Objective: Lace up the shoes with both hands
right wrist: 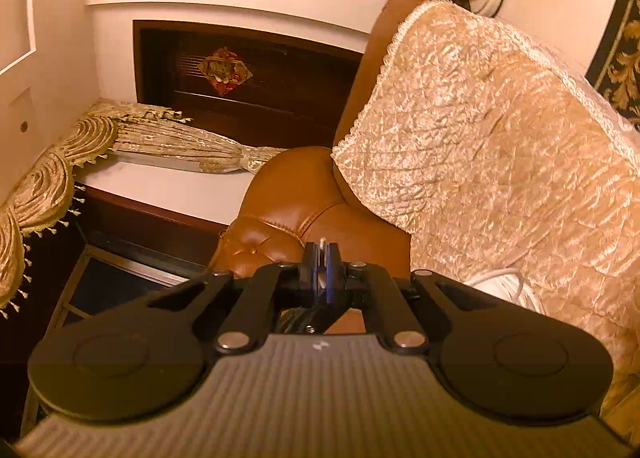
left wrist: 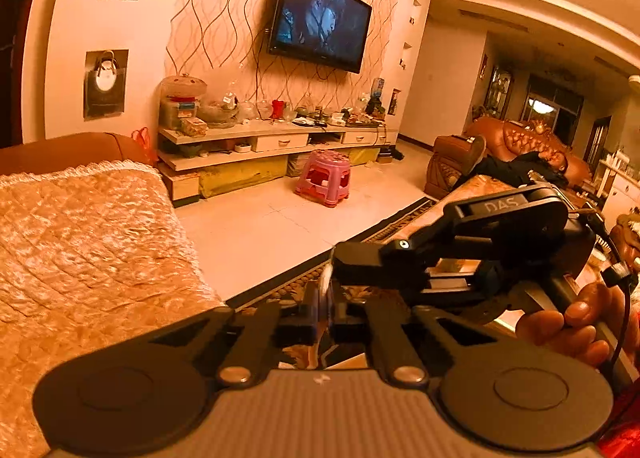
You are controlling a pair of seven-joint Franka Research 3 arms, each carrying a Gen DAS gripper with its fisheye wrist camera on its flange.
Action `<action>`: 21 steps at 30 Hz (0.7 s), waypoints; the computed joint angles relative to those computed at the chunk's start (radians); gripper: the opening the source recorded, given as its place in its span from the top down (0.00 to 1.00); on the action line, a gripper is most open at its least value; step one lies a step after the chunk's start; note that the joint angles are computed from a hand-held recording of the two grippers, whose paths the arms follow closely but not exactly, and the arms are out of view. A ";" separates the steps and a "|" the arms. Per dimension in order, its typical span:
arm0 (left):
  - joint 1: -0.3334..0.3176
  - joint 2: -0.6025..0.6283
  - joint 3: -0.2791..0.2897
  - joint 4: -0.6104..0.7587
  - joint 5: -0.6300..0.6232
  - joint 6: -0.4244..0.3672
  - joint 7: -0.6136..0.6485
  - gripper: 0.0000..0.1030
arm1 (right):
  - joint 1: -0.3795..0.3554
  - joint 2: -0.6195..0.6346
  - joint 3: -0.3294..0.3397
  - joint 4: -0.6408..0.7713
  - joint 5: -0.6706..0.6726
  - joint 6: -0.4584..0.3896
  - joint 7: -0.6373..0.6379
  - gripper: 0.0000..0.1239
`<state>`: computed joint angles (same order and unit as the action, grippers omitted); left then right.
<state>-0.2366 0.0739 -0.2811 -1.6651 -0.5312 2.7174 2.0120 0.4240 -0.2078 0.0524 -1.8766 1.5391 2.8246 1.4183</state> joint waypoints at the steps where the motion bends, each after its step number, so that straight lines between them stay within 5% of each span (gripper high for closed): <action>1: 0.001 -0.005 0.005 -0.002 0.024 -0.002 -0.010 0.96 | -0.001 0.000 0.001 -0.003 -0.015 -0.001 0.021 0.94; 3: 0.006 -0.027 0.026 -0.016 0.121 -0.005 -0.065 0.96 | -0.007 0.001 0.005 -0.009 -0.077 0.000 0.083 0.90; 6: 0.022 -0.067 0.060 -0.036 0.299 -0.027 -0.179 0.96 | -0.024 0.011 0.009 0.007 -0.311 -0.097 0.180 0.71; 14: 0.096 -0.186 0.089 -0.101 0.798 -0.068 -0.531 0.96 | -0.026 0.133 0.053 0.235 -0.788 -0.464 0.172 0.71; 18: 0.106 -0.220 0.100 -0.138 0.818 -0.051 -0.603 0.96 | -0.011 0.185 0.090 0.311 -1.046 -0.513 0.232 0.71; 21: 0.094 -0.224 0.109 -0.156 0.777 -0.047 -0.594 0.96 | -0.014 0.170 0.084 0.270 -1.046 -0.479 0.317 0.71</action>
<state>-0.1422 -0.1501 -0.1719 -1.8215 0.2460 2.6706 1.4177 0.4099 -0.0373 0.1364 -1.6065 0.4932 2.3452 1.7357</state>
